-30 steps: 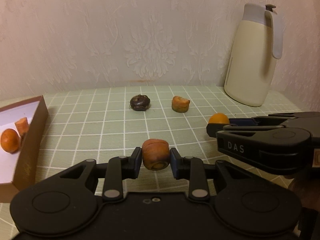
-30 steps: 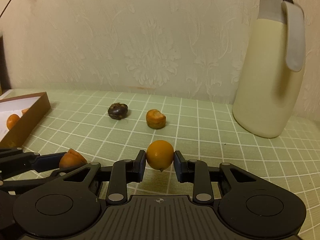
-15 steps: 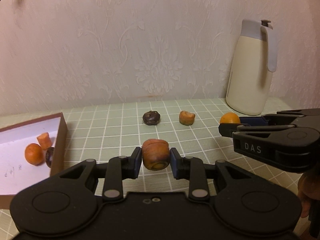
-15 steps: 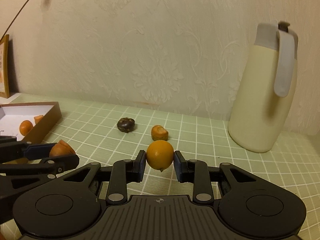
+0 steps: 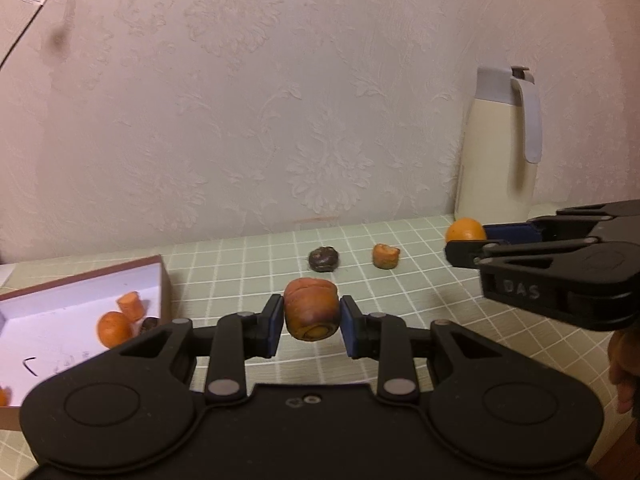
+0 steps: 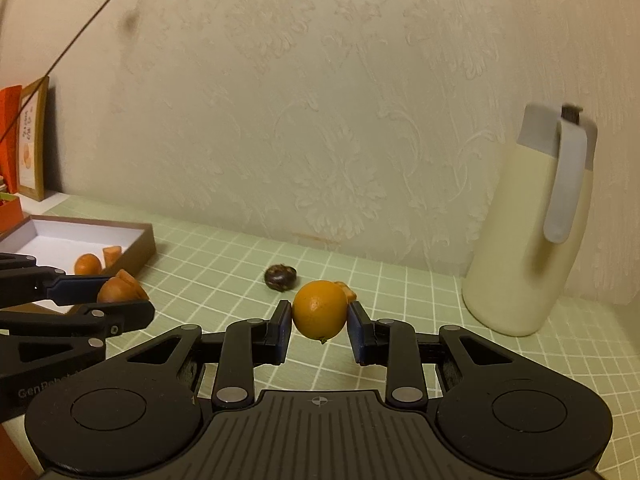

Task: Organize fruits
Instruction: 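Carry the date piece and kumquat toward the tray with both grippers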

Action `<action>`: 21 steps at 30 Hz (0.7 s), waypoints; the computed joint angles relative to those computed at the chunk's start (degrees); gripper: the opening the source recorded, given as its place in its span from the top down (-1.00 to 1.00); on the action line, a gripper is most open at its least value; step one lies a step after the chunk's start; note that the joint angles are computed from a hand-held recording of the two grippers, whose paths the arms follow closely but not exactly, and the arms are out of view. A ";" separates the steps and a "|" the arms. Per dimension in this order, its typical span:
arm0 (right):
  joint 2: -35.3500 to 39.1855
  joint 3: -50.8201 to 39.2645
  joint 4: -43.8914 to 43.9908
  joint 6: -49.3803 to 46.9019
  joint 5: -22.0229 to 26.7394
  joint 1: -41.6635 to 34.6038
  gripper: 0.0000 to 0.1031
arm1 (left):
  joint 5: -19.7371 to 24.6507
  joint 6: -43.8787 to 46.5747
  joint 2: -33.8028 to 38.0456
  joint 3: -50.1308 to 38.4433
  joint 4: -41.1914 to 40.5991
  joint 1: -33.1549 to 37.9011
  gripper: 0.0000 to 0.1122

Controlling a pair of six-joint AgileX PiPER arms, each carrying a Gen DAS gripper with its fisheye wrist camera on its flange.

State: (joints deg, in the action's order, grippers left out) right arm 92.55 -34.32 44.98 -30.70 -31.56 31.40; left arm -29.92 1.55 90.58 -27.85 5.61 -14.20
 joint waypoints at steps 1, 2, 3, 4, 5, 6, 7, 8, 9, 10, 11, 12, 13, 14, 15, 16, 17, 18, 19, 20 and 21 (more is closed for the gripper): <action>-0.21 -0.04 0.33 -0.32 -0.03 0.26 0.41 | -0.16 -0.10 -0.56 0.27 0.13 0.42 0.64; -0.51 -0.04 0.80 -0.73 -0.08 0.60 0.41 | -0.11 -0.07 -1.21 0.48 0.15 0.82 0.64; -0.82 -0.05 1.06 -1.02 -0.09 0.91 0.41 | 0.01 -0.72 -1.94 0.71 1.01 1.49 0.64; -1.04 -0.16 1.24 -1.26 -0.12 1.24 0.41 | 0.05 -1.29 -2.75 1.03 1.75 2.15 0.64; -1.33 -0.20 1.42 -1.51 -0.20 1.71 0.41 | 0.04 -1.84 -3.52 1.41 2.60 2.86 0.64; -1.46 -0.35 1.19 -1.49 -0.09 2.01 0.41 | 0.14 -2.51 -4.27 1.72 3.63 3.59 0.64; -1.77 -0.32 0.54 -1.14 -0.02 2.30 0.41 | 0.22 -3.18 -5.07 2.08 4.57 4.31 0.64; -2.07 -0.26 0.10 -0.97 -0.11 2.69 0.41 | 0.18 -3.85 -5.85 2.47 5.59 5.05 0.64; -2.39 -0.25 0.28 -1.37 -0.31 3.29 0.41 | 0.12 -4.33 -6.51 2.83 6.49 5.81 0.64; -2.54 -0.35 0.50 -1.70 -0.47 3.90 0.41 | 0.24 -4.87 -7.09 3.07 7.32 6.51 0.64; -2.53 -0.61 0.85 -1.98 -0.58 4.50 0.41 | 0.33 -5.48 -7.62 3.33 8.17 7.21 0.64; -2.50 -0.96 1.31 -2.40 -0.64 5.08 0.41 | 0.35 -6.21 -8.15 3.54 9.13 7.99 0.64; -2.48 -1.32 1.55 -2.59 -0.69 5.62 0.41 | 0.10 -6.44 -8.60 3.83 9.59 8.67 0.64; -2.43 -1.67 1.73 -2.67 -0.75 6.13 0.41 | 0.06 -6.20 -8.85 3.95 9.40 9.05 0.64; -2.32 -2.11 1.99 -2.82 -0.89 6.78 0.41 | 0.44 -6.54 -8.97 3.78 9.64 9.40 0.64; -2.06 -2.50 1.85 -2.72 -0.93 7.12 0.41 | 0.49 -7.69 -9.33 3.89 11.01 10.34 0.64; -1.69 -3.02 1.68 -2.60 -1.08 7.58 0.41 | 0.06 -8.03 -9.71 4.26 11.73 11.25 0.64; -1.49 -3.45 1.60 -2.61 -1.27 8.20 0.41 | -0.17 -8.01 -9.97 4.51 11.93 11.90 0.64; -1.27 -3.90 1.93 -2.99 -1.51 8.97 0.41 | 0.19 -9.20 -10.24 4.42 13.32 12.79 0.64; -1.04 -4.38 2.11 -3.30 -1.51 9.51 0.41 | 0.06 -10.54 -10.65 4.64 14.85 13.85 0.64; -0.67 -5.03 2.26 -3.53 -1.55 10.20 0.41 | -0.26 -10.63 -11.01 4.88 15.10 14.50 0.64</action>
